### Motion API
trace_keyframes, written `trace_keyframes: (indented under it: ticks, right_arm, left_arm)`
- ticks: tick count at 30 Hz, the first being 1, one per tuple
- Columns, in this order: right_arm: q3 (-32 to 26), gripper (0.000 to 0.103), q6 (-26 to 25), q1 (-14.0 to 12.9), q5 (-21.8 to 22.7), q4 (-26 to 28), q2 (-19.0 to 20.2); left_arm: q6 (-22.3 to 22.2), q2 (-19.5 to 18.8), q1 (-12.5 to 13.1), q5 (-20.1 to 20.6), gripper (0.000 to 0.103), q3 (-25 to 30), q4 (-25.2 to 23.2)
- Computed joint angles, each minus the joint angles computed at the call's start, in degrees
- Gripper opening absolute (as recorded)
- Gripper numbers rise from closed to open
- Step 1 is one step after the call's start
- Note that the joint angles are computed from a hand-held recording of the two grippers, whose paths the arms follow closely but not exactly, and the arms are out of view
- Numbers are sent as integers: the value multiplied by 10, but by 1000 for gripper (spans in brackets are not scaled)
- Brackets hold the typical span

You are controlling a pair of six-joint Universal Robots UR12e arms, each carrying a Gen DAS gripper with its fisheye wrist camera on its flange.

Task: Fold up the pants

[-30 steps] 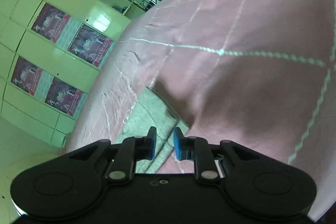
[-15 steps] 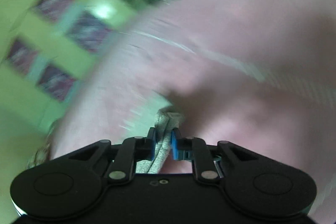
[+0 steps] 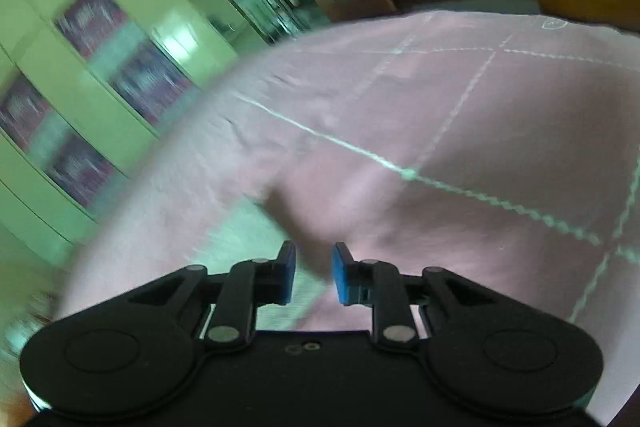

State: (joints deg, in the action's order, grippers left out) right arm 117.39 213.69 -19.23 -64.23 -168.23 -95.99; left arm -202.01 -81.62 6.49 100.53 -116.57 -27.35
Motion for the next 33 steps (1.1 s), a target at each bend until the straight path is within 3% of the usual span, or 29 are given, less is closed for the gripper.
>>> trace_keyframes:
  ticks: [2, 4, 6, 8, 11, 14, 17, 21, 23, 25, 29, 31, 33]
  right_arm:
    - [3, 14, -19, 1, 71, 21, -4]
    - [3, 14, -46, 24, 97, 45, -4]
    - [5, 14, -52, 48, 127, 52, 4]
    - [3, 14, -24, 71, 148, 62, 16]
    - [-4, 16, 42, 110, 186, 42, 43]
    - [-16, 16, 80, 131, 221, 51, 59]
    - [-29, 17, 80, 149, 216, 67, 68]
    - [-42, 16, 98, 157, 208, 73, 77]
    - [-44, 9, 100, 158, 198, 81, 77]
    - [-44, 0, 85, 159, 187, 90, 72]
    - [-27, 0, 39, 152, 197, 60, 55]
    - [-33, 0, 8, 155, 179, 112, 57]
    - [-34, 0, 12, 150, 197, 127, 66]
  left_arm:
    - [-17, 8, -13, 21, 103, -10, 36]
    - [-23, 13, -33, 55, 103, -18, 64]
    - [-38, 22, -43, 60, 103, -20, 54]
    - [-60, 29, -52, 67, 103, -19, 36]
    - [-77, 37, -62, 75, 103, -28, 48]
    - [-80, 42, -70, 69, 103, -45, 62]
    - [-72, 44, -69, 57, 103, -59, 93]
    - [-92, 45, -54, 31, 103, -60, 86]
    - [-90, 44, -51, 25, 103, -62, 90]
    - [-89, 43, -50, 18, 103, -61, 89]
    - [-89, 41, -48, 13, 103, -61, 92]
    - [-91, 41, -46, 11, 103, -61, 91]
    - [-91, 40, -45, 10, 103, -59, 87]
